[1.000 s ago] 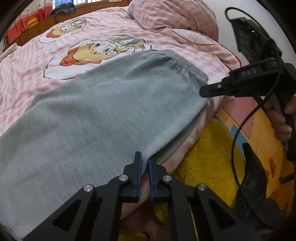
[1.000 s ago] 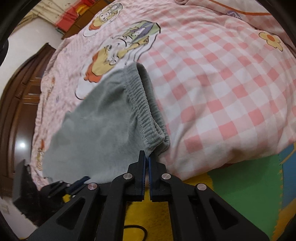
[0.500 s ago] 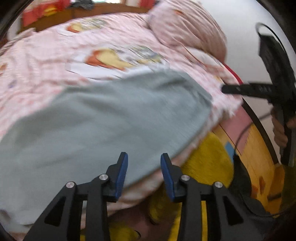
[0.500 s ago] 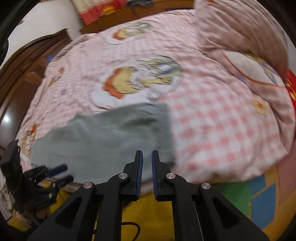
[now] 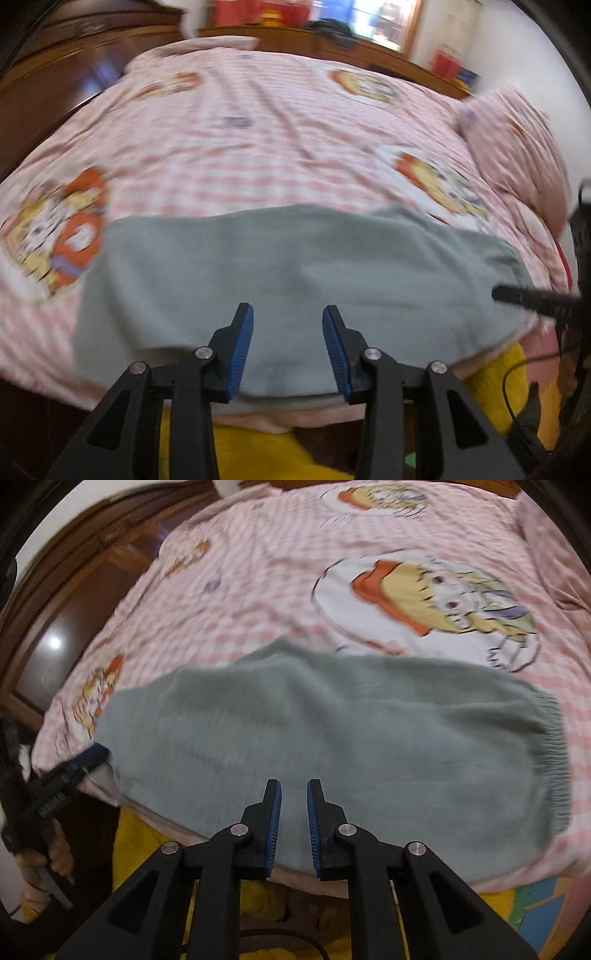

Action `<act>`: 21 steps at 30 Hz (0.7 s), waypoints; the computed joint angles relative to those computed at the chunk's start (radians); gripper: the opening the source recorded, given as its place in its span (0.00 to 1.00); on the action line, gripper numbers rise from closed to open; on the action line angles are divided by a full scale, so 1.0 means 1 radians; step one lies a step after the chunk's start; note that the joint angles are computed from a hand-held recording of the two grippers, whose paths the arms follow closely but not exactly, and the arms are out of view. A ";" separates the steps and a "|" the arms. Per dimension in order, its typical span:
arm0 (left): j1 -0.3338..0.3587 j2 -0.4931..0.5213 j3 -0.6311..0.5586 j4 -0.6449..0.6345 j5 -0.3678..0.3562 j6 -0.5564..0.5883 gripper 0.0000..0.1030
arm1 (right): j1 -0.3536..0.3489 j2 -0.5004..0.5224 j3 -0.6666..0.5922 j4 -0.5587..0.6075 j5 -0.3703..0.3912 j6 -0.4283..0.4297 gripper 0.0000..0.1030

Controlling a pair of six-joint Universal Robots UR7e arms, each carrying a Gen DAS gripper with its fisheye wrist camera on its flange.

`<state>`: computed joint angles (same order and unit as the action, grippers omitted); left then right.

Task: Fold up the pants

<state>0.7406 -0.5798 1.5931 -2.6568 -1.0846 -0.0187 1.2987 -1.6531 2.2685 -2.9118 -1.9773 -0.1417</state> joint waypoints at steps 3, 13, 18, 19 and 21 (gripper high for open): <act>0.029 -0.032 0.018 -0.022 0.044 -0.024 0.40 | -0.002 0.043 -0.012 0.033 -0.018 0.024 0.15; 0.156 -0.066 -0.008 -0.028 -0.007 -0.199 0.47 | -0.033 0.077 0.000 0.031 -0.010 0.071 0.17; 0.153 -0.001 -0.070 -0.061 0.011 -0.173 0.33 | -0.042 0.071 0.002 0.031 0.009 0.072 0.18; 0.145 0.013 -0.087 -0.047 0.010 -0.148 0.08 | -0.047 0.068 0.003 0.033 0.017 0.073 0.18; 0.127 0.032 -0.099 -0.066 -0.003 -0.085 0.08 | -0.047 0.073 0.000 0.032 0.023 0.078 0.18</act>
